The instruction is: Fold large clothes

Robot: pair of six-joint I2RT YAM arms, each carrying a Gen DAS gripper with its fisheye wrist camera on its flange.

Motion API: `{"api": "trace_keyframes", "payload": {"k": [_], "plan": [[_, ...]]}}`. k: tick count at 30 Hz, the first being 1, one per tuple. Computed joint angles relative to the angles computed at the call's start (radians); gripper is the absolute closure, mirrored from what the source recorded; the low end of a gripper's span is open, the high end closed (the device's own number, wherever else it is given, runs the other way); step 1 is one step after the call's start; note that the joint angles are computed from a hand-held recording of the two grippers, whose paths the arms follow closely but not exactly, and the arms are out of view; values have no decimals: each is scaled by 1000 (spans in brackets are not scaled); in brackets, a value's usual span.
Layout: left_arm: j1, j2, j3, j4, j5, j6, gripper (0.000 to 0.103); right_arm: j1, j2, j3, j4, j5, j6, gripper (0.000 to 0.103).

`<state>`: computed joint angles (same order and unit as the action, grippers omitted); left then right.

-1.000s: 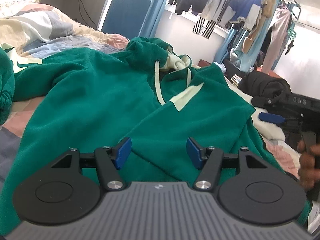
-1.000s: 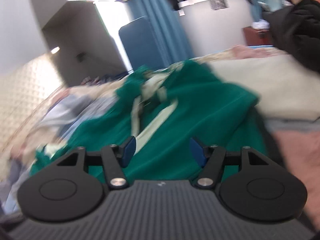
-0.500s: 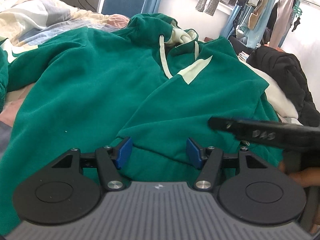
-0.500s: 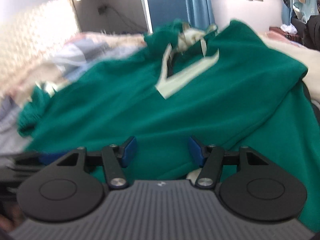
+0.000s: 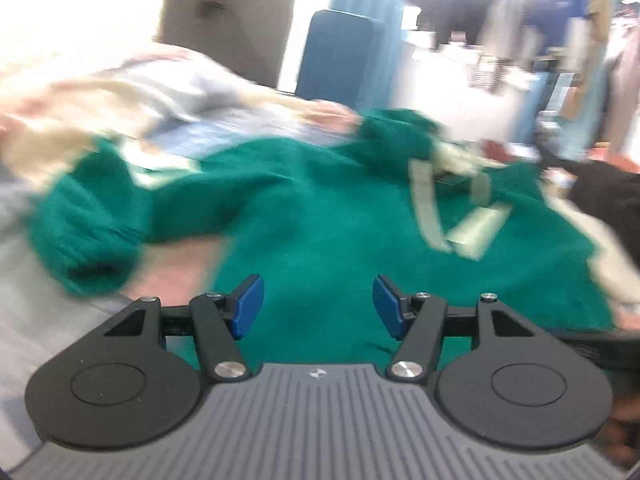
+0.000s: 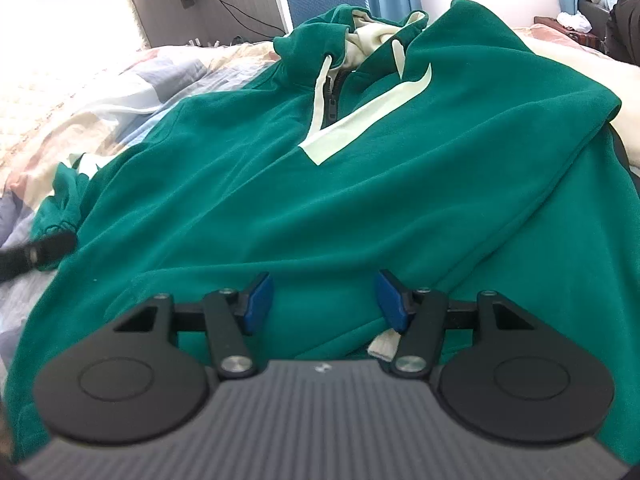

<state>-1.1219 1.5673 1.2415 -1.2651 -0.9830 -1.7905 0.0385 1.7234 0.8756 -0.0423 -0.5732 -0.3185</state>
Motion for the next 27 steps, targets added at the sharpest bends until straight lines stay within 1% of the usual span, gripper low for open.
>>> {"api": "trace_keyframes", "payload": {"k": [2,4,6,9,10,12,13,17,20,22,24,27], "plan": [[63,-26,-21,-81,23,-25,36,-3,-4,4,-11,-6,2,43],[148,-48,-48,-146,41,-16,36,-13,-5,9,-22,-20,5,43],[240,-74,-80,-147,78,51,36,-16,-1,18,-25,-25,15,43],[324,-80,-119,-158,87,143,36,-23,13,41,-42,-38,42,43],[357,-74,-128,-147,91,191,36,-27,22,55,-61,-50,55,43],[405,-84,-170,-78,94,309,36,-39,46,94,-108,-82,93,43],[425,-63,-174,-65,99,347,36,-45,57,113,-129,-98,110,43],[476,4,-196,-23,143,446,36,-56,73,144,-150,-114,144,43],[500,26,-209,-8,141,504,36,-61,89,161,-153,-127,170,43],[531,4,-200,1,154,549,49,-59,96,167,-150,-127,176,43],[542,-3,-142,-63,146,560,61,-66,100,170,-149,-138,185,43],[553,-14,5,-226,102,548,64,-83,87,162,-156,-163,189,42]]}}
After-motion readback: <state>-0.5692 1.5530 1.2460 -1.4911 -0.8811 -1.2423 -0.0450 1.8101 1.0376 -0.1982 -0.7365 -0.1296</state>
